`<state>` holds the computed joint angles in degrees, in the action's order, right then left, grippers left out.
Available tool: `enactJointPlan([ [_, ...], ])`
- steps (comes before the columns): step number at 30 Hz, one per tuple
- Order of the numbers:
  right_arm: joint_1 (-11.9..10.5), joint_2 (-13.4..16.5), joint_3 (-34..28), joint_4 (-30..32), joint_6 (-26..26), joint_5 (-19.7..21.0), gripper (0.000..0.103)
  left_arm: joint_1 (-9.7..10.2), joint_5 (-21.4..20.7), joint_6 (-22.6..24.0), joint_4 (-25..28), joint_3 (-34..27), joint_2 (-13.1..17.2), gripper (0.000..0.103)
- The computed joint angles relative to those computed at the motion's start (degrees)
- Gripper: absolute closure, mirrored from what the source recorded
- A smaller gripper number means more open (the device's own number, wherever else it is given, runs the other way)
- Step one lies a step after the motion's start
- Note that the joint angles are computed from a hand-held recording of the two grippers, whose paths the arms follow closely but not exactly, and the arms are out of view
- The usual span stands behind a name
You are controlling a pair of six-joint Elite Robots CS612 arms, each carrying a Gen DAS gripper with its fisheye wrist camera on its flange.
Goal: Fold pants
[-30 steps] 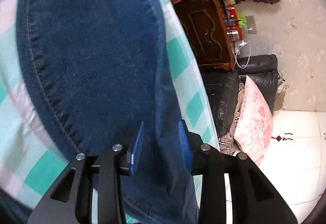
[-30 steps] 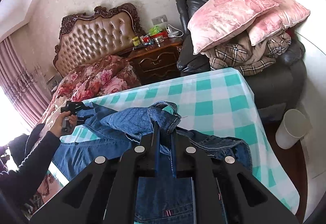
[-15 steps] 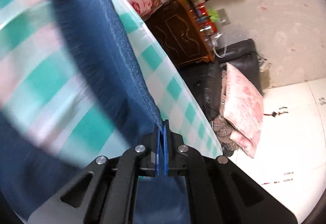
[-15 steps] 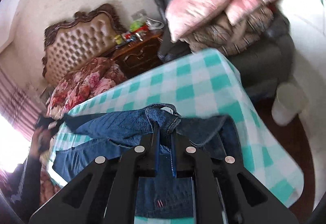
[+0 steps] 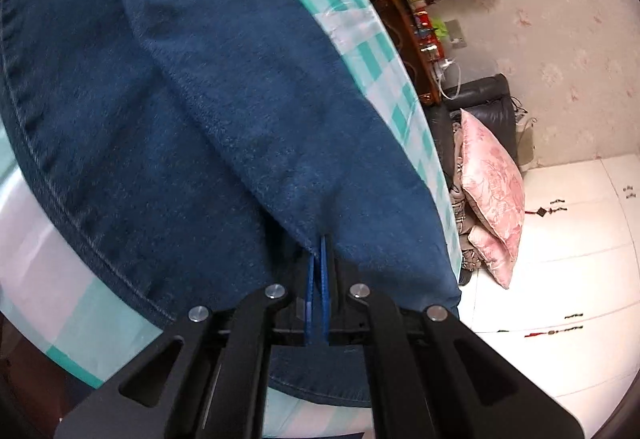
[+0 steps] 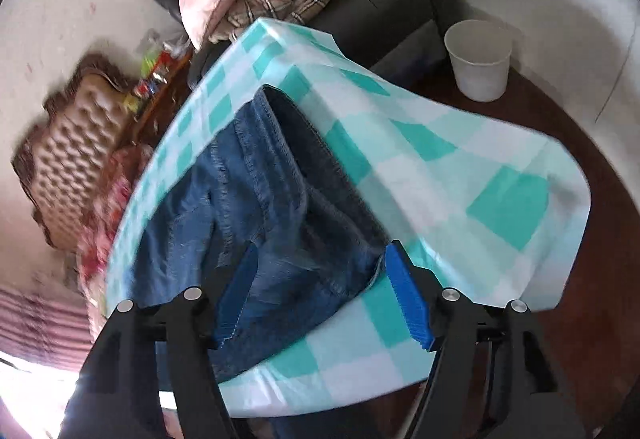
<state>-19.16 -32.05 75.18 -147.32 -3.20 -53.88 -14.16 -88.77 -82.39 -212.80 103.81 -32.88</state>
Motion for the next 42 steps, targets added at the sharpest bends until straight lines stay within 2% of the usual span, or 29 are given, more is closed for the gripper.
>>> enactJointPlan([
  [4, 0.1, 0.1, 0.7, -0.7, 3.3, 3.5, 0.037, 0.06, 0.4, 1.2, 0.4, -0.3, -0.3, 0.101],
  [9, 1.7, 1.0, -0.5, 1.8, 3.4, 2.3, 0.037, 0.41, -0.2, 0.6, 0.2, -1.4, 0.4, 0.101],
  [11, 2.0, 1.1, -0.4, 1.0, 3.8, 1.6, 0.040, 0.43, -0.4, 0.1, -0.4, -1.4, 0.6, 0.101],
  [12, 2.4, 1.2, -0.5, 0.4, 4.1, 0.7, 0.051, 0.49, -0.5, 0.3, -0.5, -1.5, 0.7, 0.101],
  [13, 2.8, 1.3, -0.7, 0.1, 4.1, -0.8, 0.071, 0.57, -0.7, 0.3, -0.8, -1.5, 0.8, 0.101],
  [14, 3.0, 1.5, -0.9, 0.0, 4.1, -1.7, 0.081, 0.75, -1.1, 0.2, -0.9, -1.8, 1.0, 0.101],
  [15, 3.4, 1.6, -1.2, -0.6, 4.0, -3.1, 0.088, 1.06, -1.6, -0.1, -0.8, -2.0, 1.1, 0.101],
  [16, 3.5, 1.6, -1.4, -1.5, 3.8, -3.1, 0.090, 1.16, -1.5, -0.1, -0.6, -2.0, 0.9, 0.101],
  [18, 3.4, 0.8, -0.7, -4.2, 3.9, -1.3, 0.091, 0.63, 0.2, 0.3, -1.0, -0.9, -0.6, 0.101],
  [21, 2.4, -1.2, 1.4, -8.9, 5.4, 1.0, 0.092, -1.57, 4.1, 0.4, -1.8, 2.5, -3.7, 0.102],
  [23, 2.2, -1.7, 1.9, -11.1, 5.5, -1.0, 0.092, -2.98, 5.6, 0.1, -1.9, 4.1, -4.5, 0.102],
  [26, 2.8, -0.3, 0.0, -7.4, 4.0, -6.3, 0.092, -4.07, 4.1, -4.6, -1.5, 5.0, -2.5, 0.102],
  [28, 3.4, 1.1, -1.5, -4.1, 3.2, -8.8, 0.092, -4.25, 3.6, -7.9, -3.6, 5.1, -1.0, 0.102],
  [30, 3.5, 1.7, -2.1, -3.9, 2.7, -9.6, 0.092, -4.53, 4.5, -7.6, -4.5, 5.4, -0.8, 0.102],
  [32, 3.2, 1.1, -1.2, -5.5, 2.5, -8.1, 0.092, -4.90, 6.2, -5.1, -3.5, 5.8, -2.0, 0.102],
  [34, 2.9, 0.6, -0.1, -8.0, 2.2, -7.4, 0.092, -5.29, 7.2, -4.7, -2.7, 6.1, -2.5, 0.102],
  [36, 3.3, 1.0, -0.5, -8.9, 1.6, -9.6, 0.092, -5.20, 6.1, -5.2, -1.4, 5.6, -2.0, 0.102],
  [37, 3.5, 1.7, -1.4, -7.3, 1.9, -10.8, 0.092, -5.07, 5.2, -6.6, -1.4, 5.3, -1.4, 0.102],
  [39, 3.8, 2.2, -2.1, -6.0, 2.5, -11.9, 0.092, -5.03, 4.5, -8.2, -3.0, 5.4, -0.5, 0.102],
  [42, 3.9, 1.8, -1.2, -7.9, 1.7, -12.6, 0.092, -5.09, 4.6, -7.5, -4.8, 6.0, -0.3, 0.099],
])
